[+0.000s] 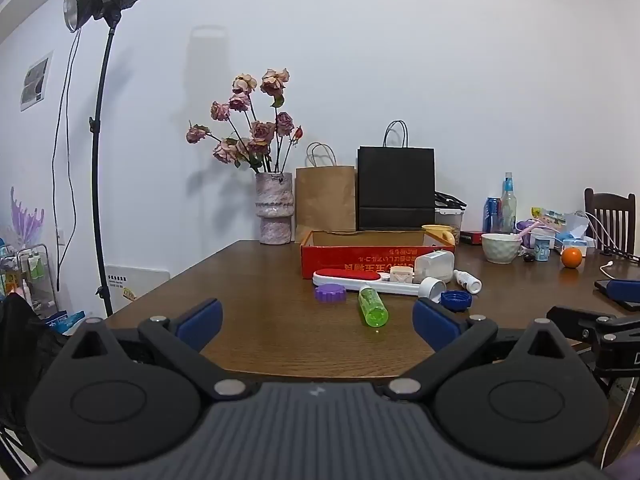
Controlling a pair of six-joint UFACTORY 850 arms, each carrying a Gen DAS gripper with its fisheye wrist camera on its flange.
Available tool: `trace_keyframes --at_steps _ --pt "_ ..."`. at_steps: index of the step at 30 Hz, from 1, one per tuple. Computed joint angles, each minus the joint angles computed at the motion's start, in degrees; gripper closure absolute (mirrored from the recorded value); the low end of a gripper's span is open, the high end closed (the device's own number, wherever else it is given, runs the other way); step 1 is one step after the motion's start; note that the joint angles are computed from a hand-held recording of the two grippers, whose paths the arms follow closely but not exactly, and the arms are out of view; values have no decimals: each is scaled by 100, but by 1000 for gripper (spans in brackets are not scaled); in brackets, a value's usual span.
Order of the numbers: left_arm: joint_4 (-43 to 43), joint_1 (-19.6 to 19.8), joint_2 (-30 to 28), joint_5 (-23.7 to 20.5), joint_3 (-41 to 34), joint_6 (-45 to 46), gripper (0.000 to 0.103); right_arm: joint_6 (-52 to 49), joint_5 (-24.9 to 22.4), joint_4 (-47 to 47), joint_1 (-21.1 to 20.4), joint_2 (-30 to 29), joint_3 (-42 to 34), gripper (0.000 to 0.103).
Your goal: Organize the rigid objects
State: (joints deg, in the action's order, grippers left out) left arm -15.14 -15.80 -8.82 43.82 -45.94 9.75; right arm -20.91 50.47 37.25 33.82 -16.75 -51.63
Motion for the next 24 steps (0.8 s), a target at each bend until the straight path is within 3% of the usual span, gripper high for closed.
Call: trace_keyframes --at_steps 3,7,24 --pt "243 57 -1 -1 8 -150 0 -27 -5 27 5 -8 -12 0" --pt "562 132 66 400 200 -276 0 21 19 19 8 -54 -49 0" --pt "404 74 10 596 134 -152 0 31 300 -41 8 38 54 0"
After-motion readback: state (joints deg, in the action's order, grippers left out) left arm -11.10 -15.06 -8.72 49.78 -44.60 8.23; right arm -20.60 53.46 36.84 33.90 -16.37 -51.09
